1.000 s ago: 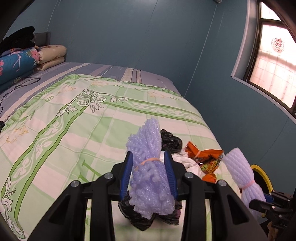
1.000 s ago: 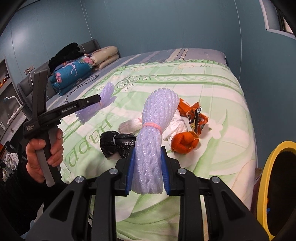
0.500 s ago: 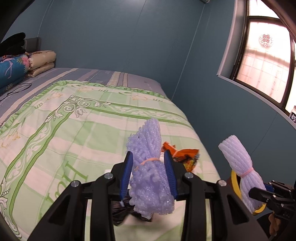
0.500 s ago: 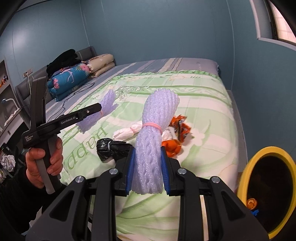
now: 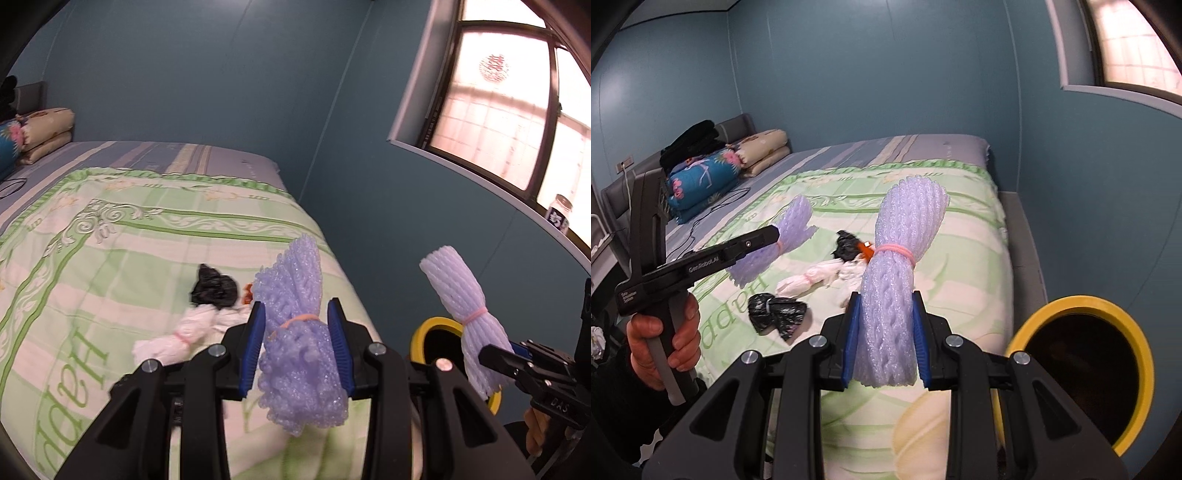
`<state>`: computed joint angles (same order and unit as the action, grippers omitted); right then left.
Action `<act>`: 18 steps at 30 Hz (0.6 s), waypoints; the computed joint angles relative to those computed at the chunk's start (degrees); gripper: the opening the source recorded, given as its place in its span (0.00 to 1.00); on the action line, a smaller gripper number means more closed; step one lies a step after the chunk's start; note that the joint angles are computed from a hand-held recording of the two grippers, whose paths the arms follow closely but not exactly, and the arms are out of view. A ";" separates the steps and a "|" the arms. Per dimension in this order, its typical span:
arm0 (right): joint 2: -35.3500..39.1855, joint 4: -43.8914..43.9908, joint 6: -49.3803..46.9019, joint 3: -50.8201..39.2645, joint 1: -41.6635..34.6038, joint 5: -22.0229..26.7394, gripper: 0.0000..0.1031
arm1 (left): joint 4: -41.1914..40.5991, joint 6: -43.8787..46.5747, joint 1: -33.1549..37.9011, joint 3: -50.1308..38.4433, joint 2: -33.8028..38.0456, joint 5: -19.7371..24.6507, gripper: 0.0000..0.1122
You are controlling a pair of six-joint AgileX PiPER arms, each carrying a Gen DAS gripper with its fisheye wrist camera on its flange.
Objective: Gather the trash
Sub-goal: 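Carry both lavender foam nets over the yellow bin and release them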
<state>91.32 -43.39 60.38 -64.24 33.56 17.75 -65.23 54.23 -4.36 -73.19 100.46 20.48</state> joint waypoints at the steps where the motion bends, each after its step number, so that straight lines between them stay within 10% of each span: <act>1: -0.75 -1.09 1.07 0.68 -0.38 0.02 0.24 | 0.50 -0.63 -0.70 -0.25 0.04 -0.21 0.29; 18: -8.69 -6.86 6.19 8.21 -9.70 1.43 0.24 | 15.34 -17.17 -15.48 -15.37 10.04 1.37 0.29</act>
